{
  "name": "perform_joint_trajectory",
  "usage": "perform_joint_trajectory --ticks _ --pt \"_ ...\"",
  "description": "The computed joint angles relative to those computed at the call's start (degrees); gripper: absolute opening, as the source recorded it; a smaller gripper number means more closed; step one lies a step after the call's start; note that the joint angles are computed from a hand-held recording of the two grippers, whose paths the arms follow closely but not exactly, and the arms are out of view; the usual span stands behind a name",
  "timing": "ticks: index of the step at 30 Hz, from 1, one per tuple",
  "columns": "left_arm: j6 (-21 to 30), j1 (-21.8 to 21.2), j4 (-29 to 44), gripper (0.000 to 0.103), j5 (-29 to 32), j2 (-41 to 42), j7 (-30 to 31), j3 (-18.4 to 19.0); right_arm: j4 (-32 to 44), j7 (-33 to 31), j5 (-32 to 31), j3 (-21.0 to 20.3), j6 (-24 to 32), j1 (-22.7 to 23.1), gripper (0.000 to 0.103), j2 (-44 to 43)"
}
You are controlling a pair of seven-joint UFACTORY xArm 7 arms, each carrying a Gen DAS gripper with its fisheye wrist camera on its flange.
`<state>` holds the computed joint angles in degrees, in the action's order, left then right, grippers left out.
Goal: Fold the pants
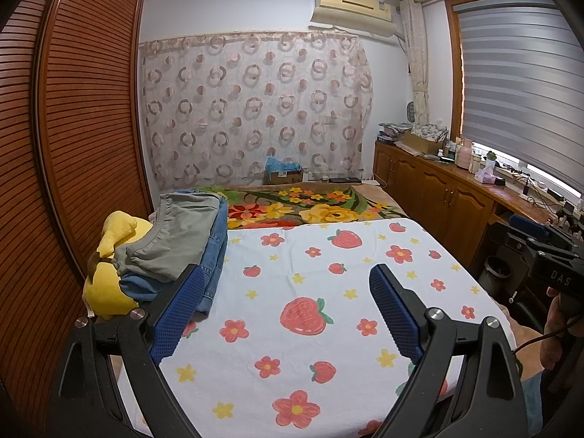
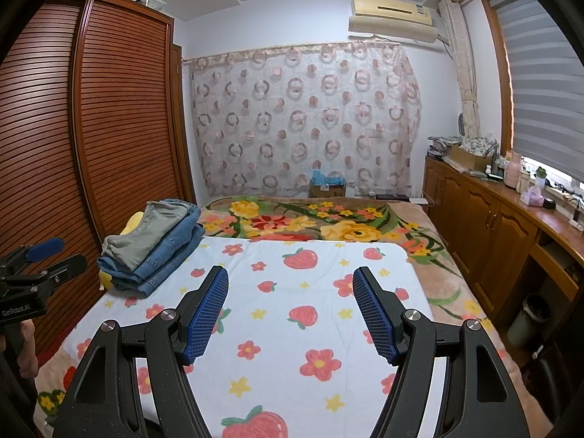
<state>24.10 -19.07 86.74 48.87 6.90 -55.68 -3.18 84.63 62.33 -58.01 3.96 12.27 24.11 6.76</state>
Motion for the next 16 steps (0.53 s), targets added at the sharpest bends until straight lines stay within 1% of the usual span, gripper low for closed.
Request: perform_joint_trajectory --ticks 9,16 --pt "-0.1 0.0 -0.1 0.092 -0.1 0.0 0.0 0.0 -0.4 -1.9 2.1 0.2 -0.4 -0.6 0.073 -0.4" --pt "-0.1 0.0 -0.1 0.092 0.4 0.0 -0.4 0.0 -0.3 -1.8 1.9 0.1 -0.6 -0.6 0.073 -0.4"
